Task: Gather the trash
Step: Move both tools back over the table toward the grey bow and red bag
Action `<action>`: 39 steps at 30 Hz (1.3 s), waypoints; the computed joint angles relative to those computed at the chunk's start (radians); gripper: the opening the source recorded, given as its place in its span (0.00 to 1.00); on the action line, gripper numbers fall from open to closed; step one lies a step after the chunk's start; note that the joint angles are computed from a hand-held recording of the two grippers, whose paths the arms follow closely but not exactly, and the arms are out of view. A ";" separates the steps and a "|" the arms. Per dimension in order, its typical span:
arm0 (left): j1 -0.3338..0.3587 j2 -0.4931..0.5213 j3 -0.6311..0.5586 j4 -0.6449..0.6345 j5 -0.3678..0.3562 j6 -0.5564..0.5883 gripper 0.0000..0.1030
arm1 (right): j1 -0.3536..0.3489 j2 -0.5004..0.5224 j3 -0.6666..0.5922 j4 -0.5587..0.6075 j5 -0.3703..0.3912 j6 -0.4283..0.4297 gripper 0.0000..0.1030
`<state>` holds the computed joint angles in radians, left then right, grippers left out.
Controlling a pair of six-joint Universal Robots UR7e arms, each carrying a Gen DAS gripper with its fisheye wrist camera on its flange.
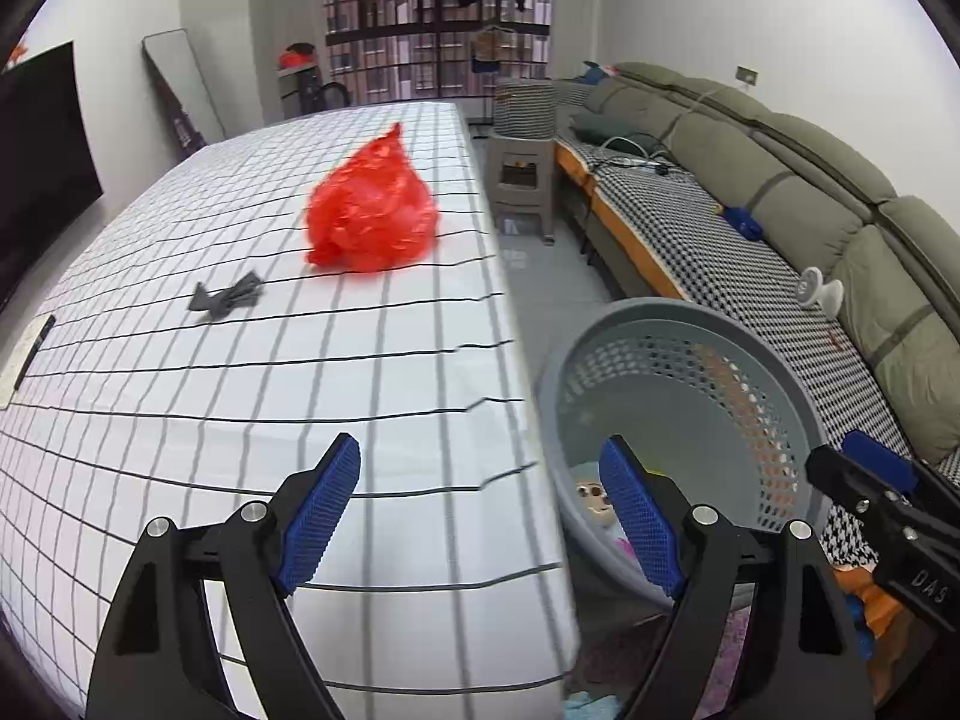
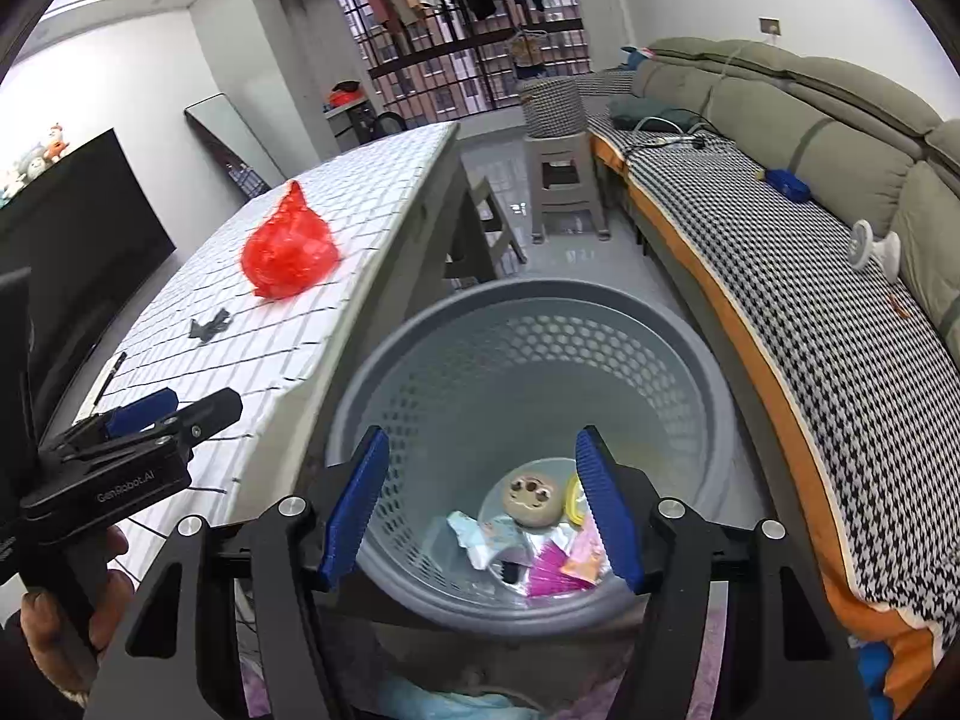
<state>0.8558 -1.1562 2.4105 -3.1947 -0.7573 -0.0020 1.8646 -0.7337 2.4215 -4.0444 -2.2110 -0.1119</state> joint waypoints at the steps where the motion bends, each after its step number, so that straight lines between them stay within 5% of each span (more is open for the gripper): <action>1: 0.008 -0.010 -0.001 0.000 0.008 0.004 0.78 | 0.006 0.000 -0.013 0.014 0.003 -0.004 0.61; 10: 0.091 -0.080 -0.029 -0.035 0.084 0.073 0.81 | 0.051 0.020 -0.169 0.191 0.051 -0.056 0.63; 25: 0.238 -0.104 -0.134 -0.101 0.142 0.188 0.82 | 0.086 0.183 -0.608 0.565 0.128 -0.168 0.64; 39: 0.344 -0.015 -0.258 -0.174 0.073 0.246 0.82 | 0.102 0.390 -1.030 0.778 0.016 -0.223 0.70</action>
